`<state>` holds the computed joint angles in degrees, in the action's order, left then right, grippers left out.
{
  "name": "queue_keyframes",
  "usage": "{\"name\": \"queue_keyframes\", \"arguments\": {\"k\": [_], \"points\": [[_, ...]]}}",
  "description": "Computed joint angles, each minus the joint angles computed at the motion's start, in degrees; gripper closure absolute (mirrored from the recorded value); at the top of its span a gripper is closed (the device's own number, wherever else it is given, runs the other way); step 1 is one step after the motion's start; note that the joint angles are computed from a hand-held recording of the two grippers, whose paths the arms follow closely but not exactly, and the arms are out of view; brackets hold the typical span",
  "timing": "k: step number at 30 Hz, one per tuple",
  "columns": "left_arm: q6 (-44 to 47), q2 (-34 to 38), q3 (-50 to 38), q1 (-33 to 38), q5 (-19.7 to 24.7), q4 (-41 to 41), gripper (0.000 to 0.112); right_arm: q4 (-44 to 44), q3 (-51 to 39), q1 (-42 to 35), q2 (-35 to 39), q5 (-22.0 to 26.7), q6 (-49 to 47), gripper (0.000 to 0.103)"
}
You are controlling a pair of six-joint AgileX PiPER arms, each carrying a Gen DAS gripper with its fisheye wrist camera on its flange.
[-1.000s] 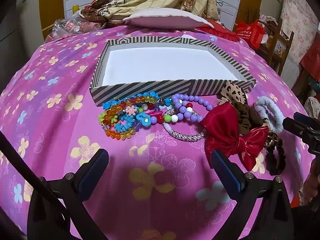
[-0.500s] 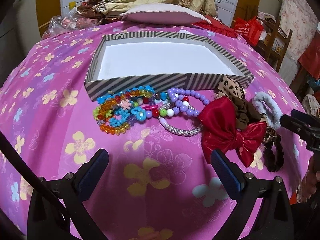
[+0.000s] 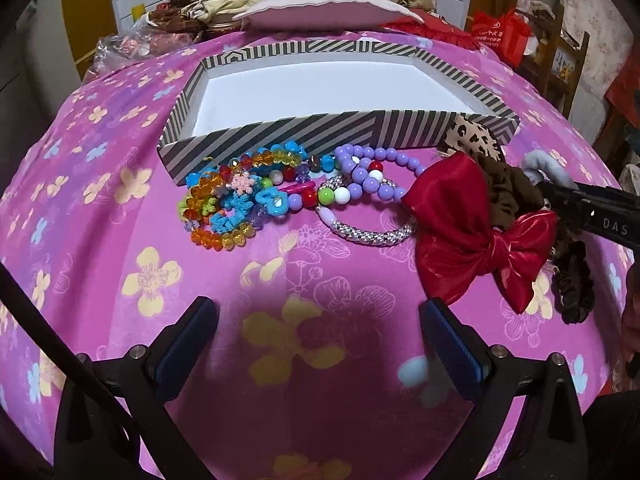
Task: Organize jewelry
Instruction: 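Lift the white fuzzy band with the right tool while the left tool grasps the red bow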
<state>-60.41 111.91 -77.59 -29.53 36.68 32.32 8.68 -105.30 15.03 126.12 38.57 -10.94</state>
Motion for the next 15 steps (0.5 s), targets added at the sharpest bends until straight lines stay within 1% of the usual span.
{"name": "queue_keyframes", "arguments": {"k": [2, 4, 6, 8, 11, 13, 15], "points": [[-0.8, -0.1, 0.3, -0.2, -0.2, 0.8, 0.048, 1.2, 1.9, -0.5, -1.4, -1.6, -0.6, 0.058], [-2.8, -0.2, 1.0, -0.6, -0.4, 2.8, 0.047, 0.8, 4.3, -1.0, -3.2, -4.1, 0.9, 0.058], [-4.6, -0.4, 1.5, -1.0, -0.6, 4.3, 0.047, 3.0, 7.2, -2.4, -5.4, -6.8, 1.0, 0.058], [-3.5, -0.6, 1.6, -1.0, -1.1, 3.6, 0.048, 5.2, 9.6, -4.0, -7.3, -8.9, 1.4, 0.058], [-1.3, -0.9, 1.3, -0.9, -1.9, 1.6, 0.050, 11.9, 11.9, -6.4, -9.0, -9.3, -2.5, 0.058], [-4.6, -2.5, 2.7, -1.0, -4.5, 3.9, 0.051, 16.3, 12.7, -7.4, -9.5, -8.4, -6.4, 0.058], [-7.9, -3.8, 3.8, -1.1, -6.6, 6.2, 0.051, 15.3, 13.3, -7.3, -9.9, -8.8, -6.1, 0.058]]}}
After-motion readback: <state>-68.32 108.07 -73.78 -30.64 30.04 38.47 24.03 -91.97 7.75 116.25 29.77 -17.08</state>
